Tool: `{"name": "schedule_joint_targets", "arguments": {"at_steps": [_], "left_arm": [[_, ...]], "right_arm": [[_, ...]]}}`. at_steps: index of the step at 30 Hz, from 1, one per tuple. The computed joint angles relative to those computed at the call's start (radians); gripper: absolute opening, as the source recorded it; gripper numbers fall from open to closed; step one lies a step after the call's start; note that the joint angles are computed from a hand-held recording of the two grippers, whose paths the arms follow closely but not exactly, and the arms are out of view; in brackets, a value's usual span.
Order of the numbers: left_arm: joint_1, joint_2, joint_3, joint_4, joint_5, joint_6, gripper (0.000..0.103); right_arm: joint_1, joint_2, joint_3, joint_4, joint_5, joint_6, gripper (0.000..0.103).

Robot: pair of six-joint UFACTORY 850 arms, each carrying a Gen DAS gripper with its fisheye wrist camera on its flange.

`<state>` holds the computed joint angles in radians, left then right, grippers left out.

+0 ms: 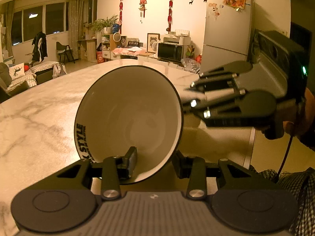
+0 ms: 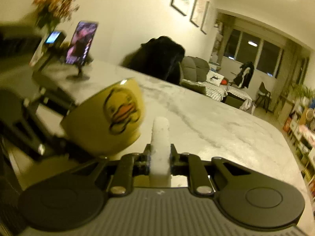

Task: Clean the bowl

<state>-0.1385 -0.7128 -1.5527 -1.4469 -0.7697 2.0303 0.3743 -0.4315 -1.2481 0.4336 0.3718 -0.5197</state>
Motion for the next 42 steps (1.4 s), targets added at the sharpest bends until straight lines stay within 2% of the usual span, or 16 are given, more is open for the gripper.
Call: {"name": "schedule_joint_targets", "arguments": {"at_steps": [6, 9, 15, 20, 22, 24, 27, 32, 36, 39, 42], "left_arm": [[0.005, 0.001, 0.008, -0.012, -0.006, 0.014, 0.041], [0.007, 0.004, 0.017, -0.026, -0.005, 0.029, 0.041], [-0.002, 0.026, 0.053, -0.066, 0.021, 0.058, 0.039], [0.001, 0.038, 0.066, -0.122, -0.051, 0.106, 0.039], [0.003, 0.037, 0.064, -0.132, -0.071, 0.127, 0.036], [0.003, 0.034, 0.064, -0.126, -0.072, 0.127, 0.026], [0.010, 0.026, 0.073, -0.115, -0.088, 0.120, 0.025], [0.022, 0.027, 0.095, -0.118, -0.104, 0.103, 0.029], [0.020, 0.040, 0.099, -0.056, -0.077, 0.064, 0.036], [0.025, 0.035, 0.092, -0.047, -0.097, 0.045, 0.037], [0.025, 0.036, 0.092, -0.047, -0.104, 0.034, 0.037]], "right_arm": [[-0.025, 0.058, 0.034, -0.336, 0.044, 0.416, 0.017], [-0.030, 0.064, 0.030, -0.414, 0.066, 0.526, 0.017], [-0.030, 0.054, 0.013, -0.416, 0.040, 0.519, 0.017], [-0.024, 0.054, 0.014, -0.375, 0.030, 0.468, 0.018], [-0.022, 0.050, 0.009, -0.369, 0.027, 0.461, 0.018], [-0.021, 0.051, 0.009, -0.364, 0.025, 0.456, 0.018], [-0.020, 0.056, 0.015, -0.360, 0.028, 0.461, 0.018], [-0.030, 0.055, 0.019, -0.429, 0.044, 0.596, 0.018], [-0.052, 0.047, 0.001, -0.569, 0.044, 0.803, 0.018], [-0.062, 0.039, -0.011, -0.644, 0.052, 0.914, 0.018], [-0.065, 0.027, -0.017, -0.651, 0.050, 0.951, 0.018]]}}
